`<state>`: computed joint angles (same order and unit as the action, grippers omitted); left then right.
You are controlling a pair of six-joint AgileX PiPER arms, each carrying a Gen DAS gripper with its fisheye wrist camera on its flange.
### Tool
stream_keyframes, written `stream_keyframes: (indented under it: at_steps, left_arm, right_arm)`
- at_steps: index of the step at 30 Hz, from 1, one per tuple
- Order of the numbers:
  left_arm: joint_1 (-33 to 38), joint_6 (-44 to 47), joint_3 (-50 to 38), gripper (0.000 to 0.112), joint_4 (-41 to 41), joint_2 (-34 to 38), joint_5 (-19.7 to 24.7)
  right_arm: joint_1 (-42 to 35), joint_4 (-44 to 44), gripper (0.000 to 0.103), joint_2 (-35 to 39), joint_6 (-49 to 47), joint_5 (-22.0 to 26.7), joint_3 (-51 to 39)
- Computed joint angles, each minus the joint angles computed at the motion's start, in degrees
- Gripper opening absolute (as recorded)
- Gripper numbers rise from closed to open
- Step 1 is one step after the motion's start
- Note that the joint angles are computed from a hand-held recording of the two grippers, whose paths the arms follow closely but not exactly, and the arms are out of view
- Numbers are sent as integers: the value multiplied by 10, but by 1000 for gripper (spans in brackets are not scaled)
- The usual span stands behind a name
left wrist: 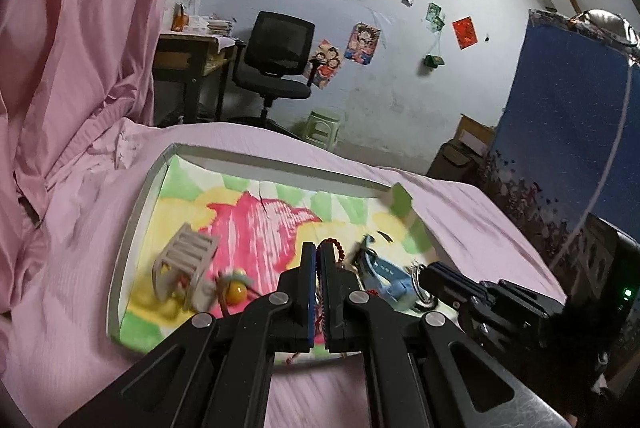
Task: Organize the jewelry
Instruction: 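Carry the red cord and silver rings into the tray while both tools open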
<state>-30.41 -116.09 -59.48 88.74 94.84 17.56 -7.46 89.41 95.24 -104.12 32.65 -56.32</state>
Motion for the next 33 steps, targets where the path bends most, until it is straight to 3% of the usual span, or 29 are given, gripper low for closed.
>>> stream_keyframes:
  at_steps: [5,12,27,33]
  left_arm:
    - [14,91,-39,3,-86,36,5]
    - [38,274,-66,3,-275,59,-15]
    - [42,531,-108,3,-522,89,24]
    - [53,587,-104,3,-588,90,17]
  right_arm:
    - [20,-10,4,18,13,-30,-19]
    - [43,-54,4,22,32,-59,-22]
    - [59,-117,4,16,57,-75,-15]
    - [63,-174,4,22,106,-76,-22]
